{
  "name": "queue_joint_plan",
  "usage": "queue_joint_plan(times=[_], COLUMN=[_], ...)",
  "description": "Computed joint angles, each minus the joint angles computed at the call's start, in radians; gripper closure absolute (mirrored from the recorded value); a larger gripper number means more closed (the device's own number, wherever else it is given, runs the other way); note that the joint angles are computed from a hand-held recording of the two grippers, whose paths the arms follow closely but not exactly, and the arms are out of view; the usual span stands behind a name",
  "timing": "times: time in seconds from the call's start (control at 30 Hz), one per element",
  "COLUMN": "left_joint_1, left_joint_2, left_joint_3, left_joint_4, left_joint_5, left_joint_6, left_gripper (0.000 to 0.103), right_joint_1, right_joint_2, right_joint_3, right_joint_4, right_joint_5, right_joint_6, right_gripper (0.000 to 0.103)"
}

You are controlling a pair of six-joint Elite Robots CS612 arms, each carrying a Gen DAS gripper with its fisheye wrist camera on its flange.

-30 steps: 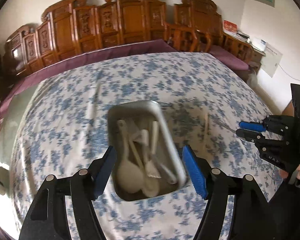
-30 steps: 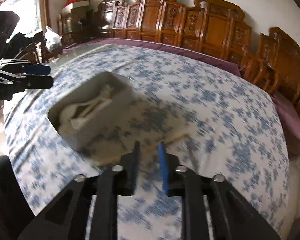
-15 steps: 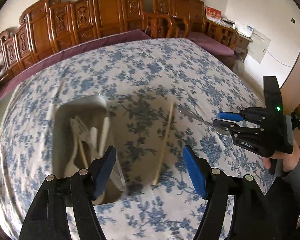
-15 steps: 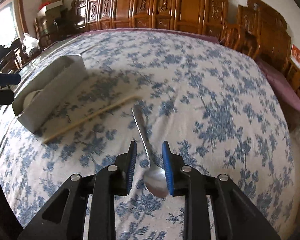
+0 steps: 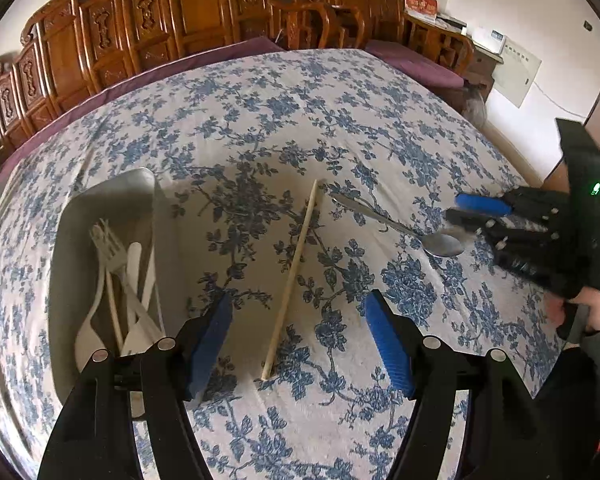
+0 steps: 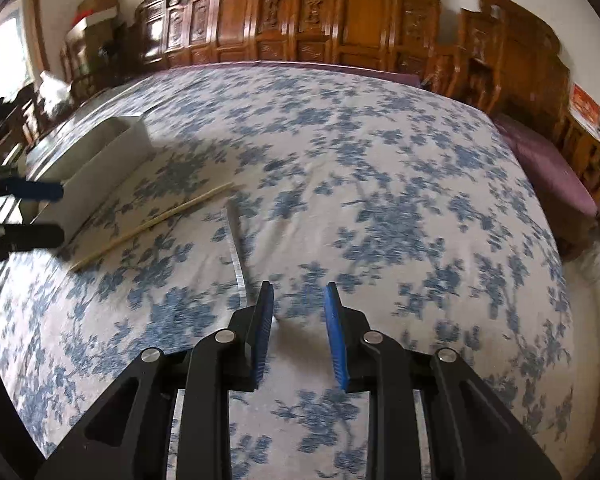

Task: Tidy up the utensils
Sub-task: 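Reach the left gripper toward the wooden chopstick while the right gripper reaches toward the metal spoon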

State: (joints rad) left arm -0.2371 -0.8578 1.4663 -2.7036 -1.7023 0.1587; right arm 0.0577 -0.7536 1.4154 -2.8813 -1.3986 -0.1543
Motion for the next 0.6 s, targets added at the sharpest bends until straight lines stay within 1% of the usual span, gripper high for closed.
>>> queue_joint_plan(times=[0.1, 0.17, 0.3, 0.43, 0.5, 0.6], left_joint_1=[-0.005, -0.008, -0.007, -0.006, -0.007, -0.008], left_joint_2=[0.015, 0.025, 0.038, 0.045, 0.046, 0.044], left_joint_3=[-0.014, -0.024, -0.041, -0.049, -0.05, -0.05], left_joint_4=[0.016, 0.026, 0.047, 0.055, 0.057, 0.06], left_joint_5=[0.012, 0.023, 0.022, 0.019, 0.02, 0.023], left_joint_6=[0.002, 0.005, -0.002, -0.009, -0.008, -0.003], left_gripper=[0.037, 0.041, 0.043, 0.044, 0.044, 0.044], right_joint_1=[-0.008, -0.006, 0.009, 0.029, 0.038, 0.041], right_joint_2=[-0.002, -0.002, 0.006, 0.027, 0.039, 0.049], right_joint_3=[0.001, -0.006, -0.029, -0.075, -0.101, -0.13], right_joint_4=[0.01, 0.035, 0.089, 0.156, 0.206, 0.248], right_joint_5=[0.009, 0.017, 0.018, 0.0, -0.021, -0.026], right_joint_6=[0.018, 0.013, -0.039, -0.088, -0.119, -0.126], right_gripper=[0.075, 0.075, 0.075, 0.075, 0.075, 0.075])
